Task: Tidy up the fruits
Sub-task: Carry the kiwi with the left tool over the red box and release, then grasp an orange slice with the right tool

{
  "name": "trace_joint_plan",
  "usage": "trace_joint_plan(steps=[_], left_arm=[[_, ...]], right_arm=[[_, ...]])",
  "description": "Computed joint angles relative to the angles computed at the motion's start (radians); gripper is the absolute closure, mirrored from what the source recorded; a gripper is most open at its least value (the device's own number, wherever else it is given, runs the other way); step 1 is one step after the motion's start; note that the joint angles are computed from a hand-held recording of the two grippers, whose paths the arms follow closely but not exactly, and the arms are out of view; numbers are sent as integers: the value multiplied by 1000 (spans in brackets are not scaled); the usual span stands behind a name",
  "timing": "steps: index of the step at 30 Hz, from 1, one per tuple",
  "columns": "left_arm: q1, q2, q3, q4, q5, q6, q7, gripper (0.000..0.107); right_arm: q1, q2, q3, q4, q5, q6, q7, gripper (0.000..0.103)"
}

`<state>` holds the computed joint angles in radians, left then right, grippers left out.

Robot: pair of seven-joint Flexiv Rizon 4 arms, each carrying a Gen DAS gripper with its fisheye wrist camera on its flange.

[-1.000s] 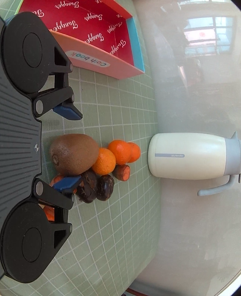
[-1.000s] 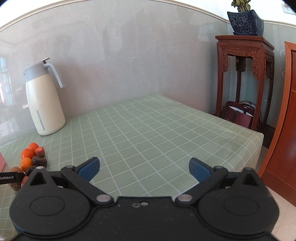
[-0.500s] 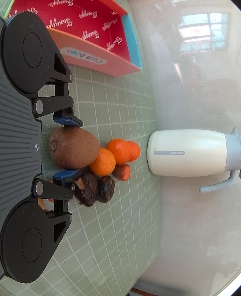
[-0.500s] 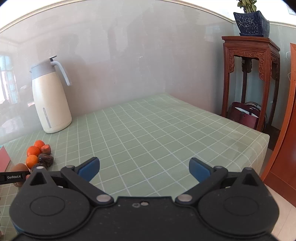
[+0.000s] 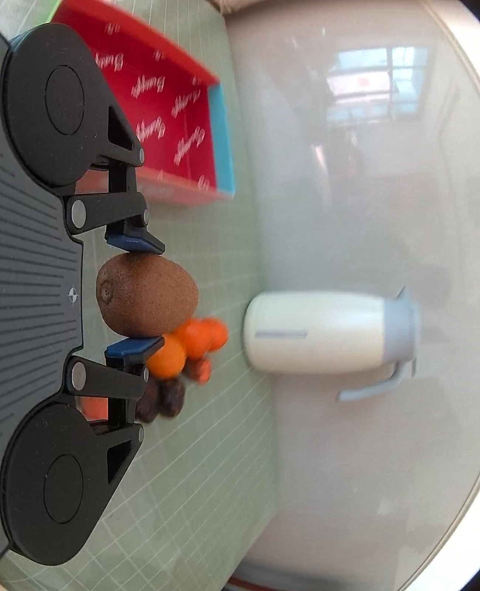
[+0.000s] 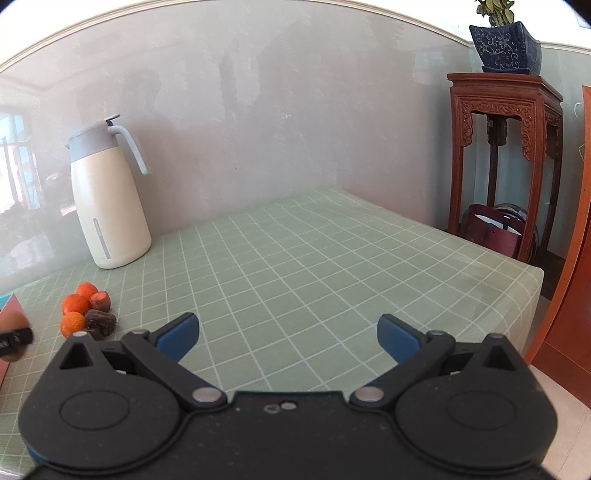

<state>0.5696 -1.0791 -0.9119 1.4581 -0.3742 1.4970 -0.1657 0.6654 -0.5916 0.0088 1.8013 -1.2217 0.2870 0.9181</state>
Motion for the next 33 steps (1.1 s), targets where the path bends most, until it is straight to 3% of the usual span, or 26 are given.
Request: trace_joint_plan(steps=[5,10,14,21,27,29,33], left_arm=[[-36,-14,79,-121,-20,36,-47,60],[-174,-61,324,-344,-72,2,-169,60],[-271,-105,537,-498,-112,-108,-311,60],[-342,-178,730,-677,-94,-255,-514,60],[-322,-146,704,-623,-66,-231,-530,55],[-302,-127,662,-589,-75,-216,-500,48],[-240,-73,526,-459,-92,-91,-366,35]], right_arm=[[1,-13,-6,-21,-22,19,-10,0],[4,-31,-17,-50,-31,36,-35,0],[7,-54,-29,-86,-36,55,-66,0],[19,-98,-57,-155,-44,91,-128,0],[27,-121,-76,-189,-38,116,-161,0],[30,-124,-81,-192,-36,120,-162,0],[34,-125,-86,-193,-39,131,-161,0]])
